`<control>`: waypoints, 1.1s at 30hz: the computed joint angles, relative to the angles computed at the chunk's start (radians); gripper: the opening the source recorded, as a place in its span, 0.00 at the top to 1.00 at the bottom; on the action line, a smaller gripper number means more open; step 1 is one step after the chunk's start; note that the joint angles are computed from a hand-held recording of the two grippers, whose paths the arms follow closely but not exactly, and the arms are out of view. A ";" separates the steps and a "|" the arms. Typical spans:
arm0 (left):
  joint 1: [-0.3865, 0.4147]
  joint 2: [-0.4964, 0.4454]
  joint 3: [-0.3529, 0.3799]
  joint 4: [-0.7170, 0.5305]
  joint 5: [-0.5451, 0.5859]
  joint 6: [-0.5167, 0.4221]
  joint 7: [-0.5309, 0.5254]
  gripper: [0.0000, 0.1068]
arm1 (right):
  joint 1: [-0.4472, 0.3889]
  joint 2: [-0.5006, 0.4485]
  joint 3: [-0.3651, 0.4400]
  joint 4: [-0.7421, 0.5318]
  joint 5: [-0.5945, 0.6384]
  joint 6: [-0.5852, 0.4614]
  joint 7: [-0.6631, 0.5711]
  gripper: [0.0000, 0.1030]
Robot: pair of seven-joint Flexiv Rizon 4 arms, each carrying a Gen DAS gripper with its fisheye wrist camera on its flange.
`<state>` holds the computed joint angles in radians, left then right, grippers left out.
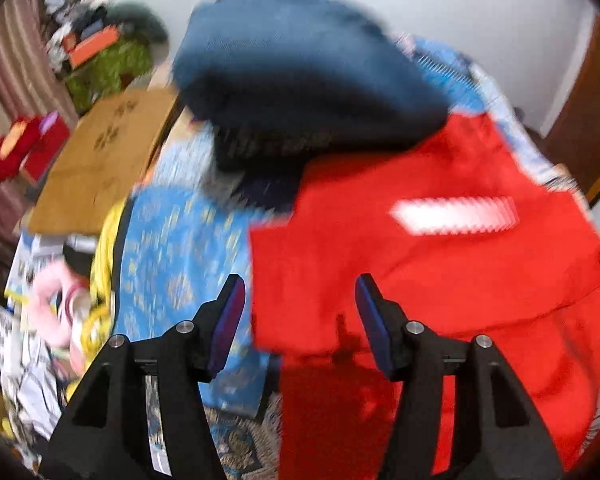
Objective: Fold large clothes
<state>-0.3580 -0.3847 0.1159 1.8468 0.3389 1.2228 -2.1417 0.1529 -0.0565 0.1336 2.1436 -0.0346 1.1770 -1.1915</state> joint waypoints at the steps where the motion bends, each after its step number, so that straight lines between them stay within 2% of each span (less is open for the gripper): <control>1: -0.002 0.000 -0.005 -0.024 0.006 0.008 0.012 0.47 | 0.001 0.000 -0.001 -0.005 -0.006 0.005 -0.003 0.48; 6: -0.003 -0.035 -0.046 -0.136 -0.017 0.060 0.099 0.46 | 0.009 -0.009 0.002 -0.058 -0.019 0.041 -0.046 0.48; 10: 0.029 -0.105 -0.124 -0.222 -0.138 0.089 0.237 0.46 | 0.016 -0.043 0.010 -0.124 0.011 0.053 -0.107 0.48; 14: -0.041 -0.185 -0.066 -0.340 -0.151 0.044 0.270 0.46 | 0.014 -0.109 0.030 -0.218 0.086 0.049 -0.183 0.46; 17: -0.054 -0.233 -0.061 -0.389 -0.168 0.025 0.302 0.46 | 0.010 -0.188 0.043 -0.320 0.132 0.006 -0.215 0.45; 23: -0.066 -0.275 -0.045 -0.407 -0.192 0.035 0.340 0.46 | 0.007 -0.374 0.059 -0.557 0.164 -0.140 -0.212 0.45; 33: -0.072 -0.306 -0.021 -0.409 -0.205 0.058 0.363 0.46 | 0.029 -0.670 0.041 -0.917 0.136 -0.325 -0.081 0.45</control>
<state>-0.4304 -0.6911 0.0954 1.4374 0.1339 1.2810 -1.7791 0.1816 -0.7261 0.1746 1.2264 0.1017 0.8516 -1.2728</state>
